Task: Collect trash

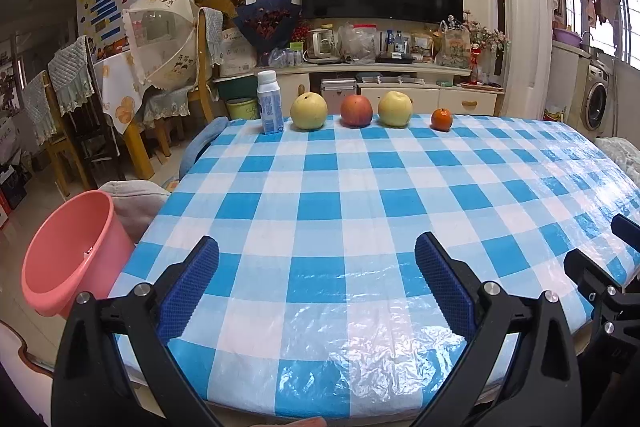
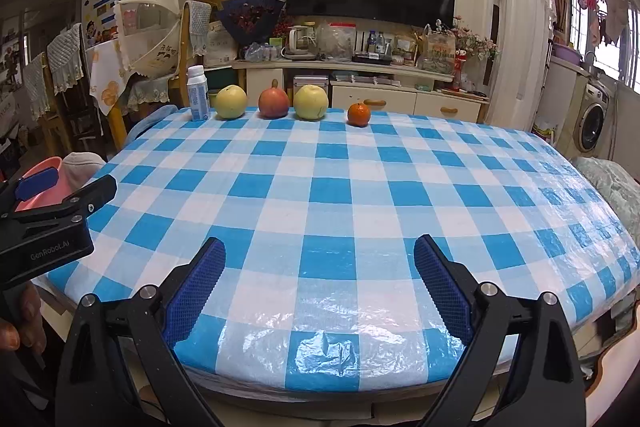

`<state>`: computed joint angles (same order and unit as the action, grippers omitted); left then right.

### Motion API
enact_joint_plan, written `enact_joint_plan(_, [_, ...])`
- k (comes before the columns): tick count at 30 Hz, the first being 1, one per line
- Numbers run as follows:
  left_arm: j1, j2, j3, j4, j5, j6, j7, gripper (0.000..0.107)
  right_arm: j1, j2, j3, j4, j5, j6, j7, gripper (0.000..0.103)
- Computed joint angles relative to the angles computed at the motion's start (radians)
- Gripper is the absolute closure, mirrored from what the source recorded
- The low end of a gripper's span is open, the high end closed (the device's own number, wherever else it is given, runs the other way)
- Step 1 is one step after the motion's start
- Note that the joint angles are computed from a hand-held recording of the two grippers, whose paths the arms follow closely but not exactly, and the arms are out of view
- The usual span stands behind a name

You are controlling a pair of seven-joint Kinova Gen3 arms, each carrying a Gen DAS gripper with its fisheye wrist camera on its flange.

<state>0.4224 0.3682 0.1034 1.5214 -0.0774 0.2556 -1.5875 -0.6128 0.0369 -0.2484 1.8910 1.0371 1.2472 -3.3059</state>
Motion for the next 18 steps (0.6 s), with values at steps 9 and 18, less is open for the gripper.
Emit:
enact_joint_plan(9, [0.024,0.003,-0.027,0.007,-0.029,-0.015,0.010,0.009,-0.004,0.009,0.004,0.001,0.005,0.002,0.008,0.009])
enact_joint_plan(18, [0.036,0.007,-0.039,0.004,-0.038,-0.019,0.025,0.009,-0.003,0.010,0.006,0.001,0.008,-0.002,0.005,0.009])
